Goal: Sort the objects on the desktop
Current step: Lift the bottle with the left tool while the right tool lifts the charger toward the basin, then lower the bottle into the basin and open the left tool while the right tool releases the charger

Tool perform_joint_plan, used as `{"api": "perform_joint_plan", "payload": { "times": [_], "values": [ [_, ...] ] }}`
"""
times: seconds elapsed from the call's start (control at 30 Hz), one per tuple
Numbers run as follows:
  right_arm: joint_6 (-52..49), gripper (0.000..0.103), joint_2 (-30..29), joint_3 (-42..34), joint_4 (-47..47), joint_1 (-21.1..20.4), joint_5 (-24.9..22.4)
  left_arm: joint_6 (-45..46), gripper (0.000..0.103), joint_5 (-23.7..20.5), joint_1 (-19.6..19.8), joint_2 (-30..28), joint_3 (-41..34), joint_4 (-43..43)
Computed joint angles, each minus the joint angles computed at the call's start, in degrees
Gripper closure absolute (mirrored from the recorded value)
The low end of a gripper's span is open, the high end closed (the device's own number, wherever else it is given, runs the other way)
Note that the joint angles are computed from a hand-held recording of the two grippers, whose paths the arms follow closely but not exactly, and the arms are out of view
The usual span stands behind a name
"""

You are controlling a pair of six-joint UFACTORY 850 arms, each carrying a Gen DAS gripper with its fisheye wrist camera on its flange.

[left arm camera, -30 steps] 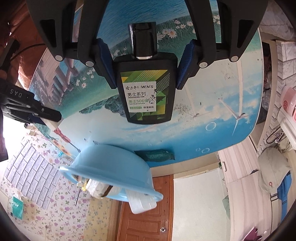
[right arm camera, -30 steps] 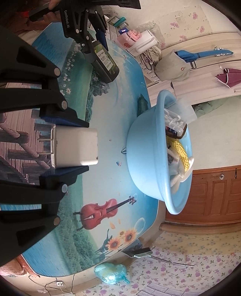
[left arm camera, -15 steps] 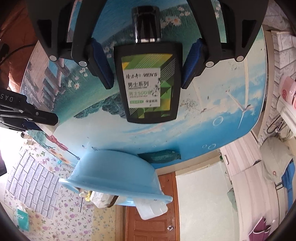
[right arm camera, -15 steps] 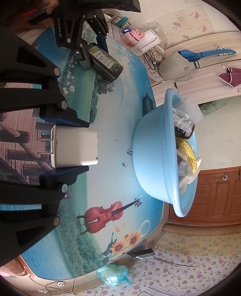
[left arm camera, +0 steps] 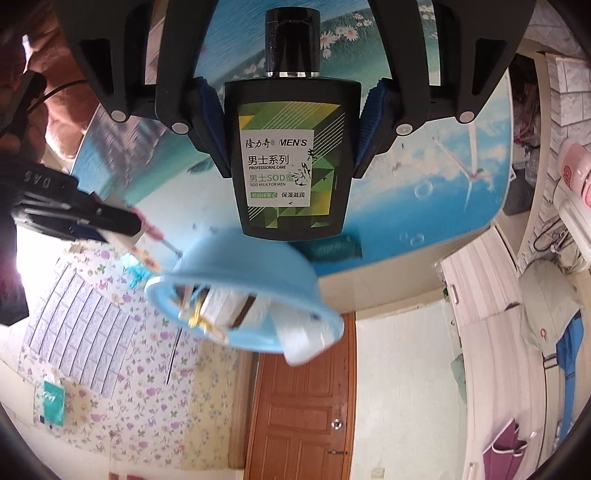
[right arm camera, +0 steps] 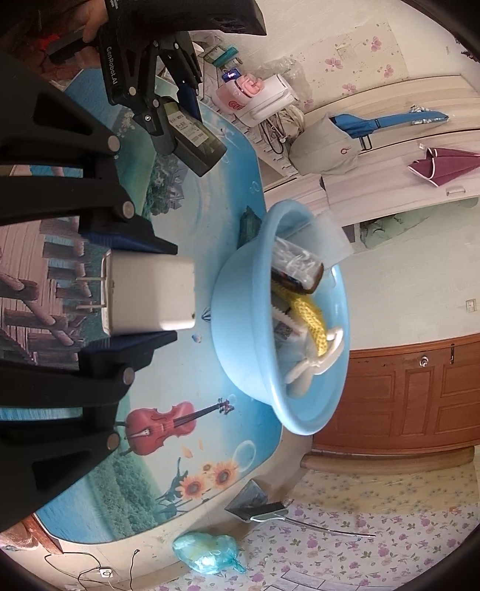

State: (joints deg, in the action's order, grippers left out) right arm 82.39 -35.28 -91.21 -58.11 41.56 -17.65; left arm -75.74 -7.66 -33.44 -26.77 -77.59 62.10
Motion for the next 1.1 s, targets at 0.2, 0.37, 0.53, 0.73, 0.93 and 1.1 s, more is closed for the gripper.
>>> {"api": "perform_joint_plan", "payload": {
  "times": [0.2,0.37,0.53,0.73,0.93,1.1],
  "values": [
    [5.8,0.065,0.7,-1.0,-7.4,-0.1,0.8,0.4,0.042,0.9,0.5,0.5,-3.2,0.0],
    [5.4,0.065,-0.5,-4.1,-8.2,-1.0,1.3,19.7,0.042,0.8,0.7,-2.7,-9.5,-18.4],
    [4.0,0.065,-2.1,-7.2,-7.8,-2.1,1.9,37.7,0.042,-0.9,0.8,-6.9,-16.2,-35.4],
    [-4.9,0.065,-4.9,-12.3,-0.3,-4.1,2.1,53.5,0.042,-3.6,1.4,-12.3,-24.6,-51.5],
    [-15.3,0.065,-8.2,-18.2,9.0,-6.2,0.8,65.6,0.041,-9.1,1.8,-20.0,-37.0,-62.5],
    [-22.4,0.065,-10.8,-22.1,16.4,-7.9,-0.1,69.7,0.041,-14.0,1.8,-26.7,-47.4,-66.0]
  ]
}}
